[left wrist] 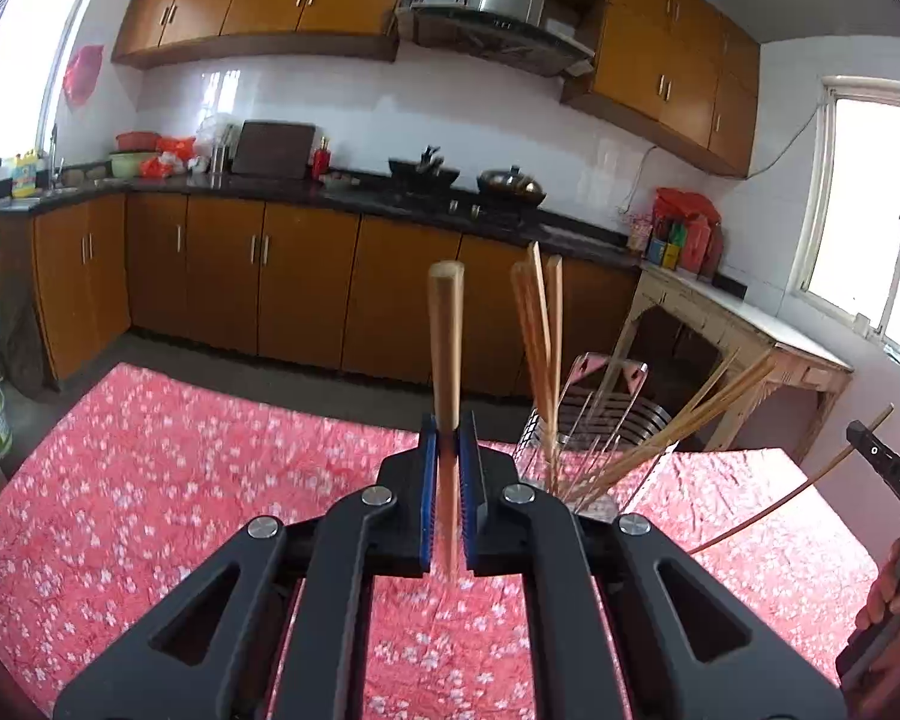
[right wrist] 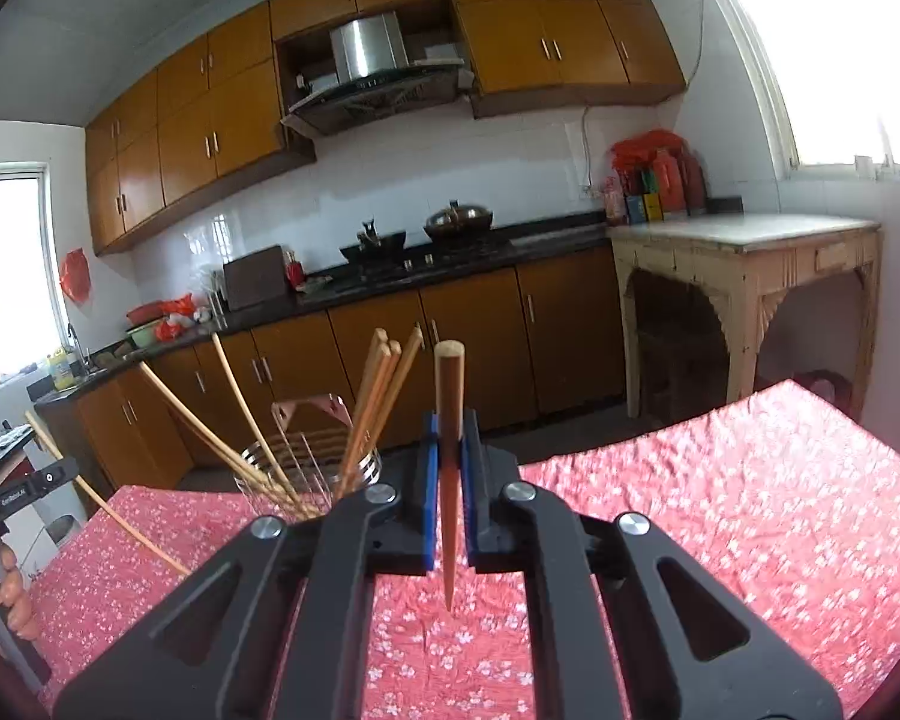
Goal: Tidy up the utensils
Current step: 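Lift both chopsticks upright and carry them over the wire holder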
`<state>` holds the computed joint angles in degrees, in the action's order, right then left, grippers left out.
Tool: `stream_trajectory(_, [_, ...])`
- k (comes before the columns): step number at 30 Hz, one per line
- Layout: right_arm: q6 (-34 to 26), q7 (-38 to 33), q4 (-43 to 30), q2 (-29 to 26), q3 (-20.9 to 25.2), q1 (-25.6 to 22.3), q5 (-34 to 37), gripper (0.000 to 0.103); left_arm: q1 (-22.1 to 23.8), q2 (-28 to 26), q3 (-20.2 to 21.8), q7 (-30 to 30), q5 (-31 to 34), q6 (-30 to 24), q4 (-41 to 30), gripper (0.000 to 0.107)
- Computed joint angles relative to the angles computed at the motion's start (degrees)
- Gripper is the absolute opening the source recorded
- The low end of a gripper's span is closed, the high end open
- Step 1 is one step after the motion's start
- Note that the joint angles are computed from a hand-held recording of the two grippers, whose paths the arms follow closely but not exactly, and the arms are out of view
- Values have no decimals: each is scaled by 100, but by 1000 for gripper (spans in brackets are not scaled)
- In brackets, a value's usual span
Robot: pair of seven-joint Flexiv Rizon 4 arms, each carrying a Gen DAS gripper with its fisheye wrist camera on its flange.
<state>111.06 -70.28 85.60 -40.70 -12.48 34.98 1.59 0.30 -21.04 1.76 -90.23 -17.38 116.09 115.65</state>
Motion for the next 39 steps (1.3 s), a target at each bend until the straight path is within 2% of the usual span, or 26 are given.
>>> stream_trajectory(3, [112, -76, 102, 148, -84, 77, 88, 8, -65, 99, 35, 54, 22, 150, 13, 7])
stream_trajectory(6, [214, -130, 215, 321, 97, -31, 89, 8, -74, 202, 22, 83, 60, 248, 49, 7])
stream_trajectory(13, [378, 89, 246, 474, 1220, -896, -587, 8, -57, 303, -85, 15, 108, 390, 67, 7])
stream_trajectory(17, [513, 370, 108, 468, 1667, -1245, -1043, 8, -50, 294, -121, -77, 136, 504, -104, 7])
stream_trajectory(19, [536, 497, -66, 427, 1720, -1283, -1200, 8, -79, 248, -134, -120, 68, 592, -257, 6])
stream_trajectory(21, [482, 529, -278, 376, 1557, -1138, -1194, 8, -69, 173, -177, -210, 49, 690, -427, 7])
stream_trajectory(26, [113, 614, -1002, 64, 1324, -904, -1298, 8, -289, -144, -133, -26, -266, 785, -985, 7])
stream_trajectory(29, [-182, 697, -1522, -216, 1378, -906, -1520, 8, -366, -372, -149, 157, -436, 688, -1351, 7])
stream_trajectory(34, [-736, 774, -2319, -712, 1783, -1106, -2063, 8, -527, -771, -72, 513, -746, 384, -1876, 7])
stream_trajectory(39, [-1366, 516, -2964, -1188, 2534, -1377, -2449, 8, -587, -1001, 8, 689, -971, -16, -2065, 7])
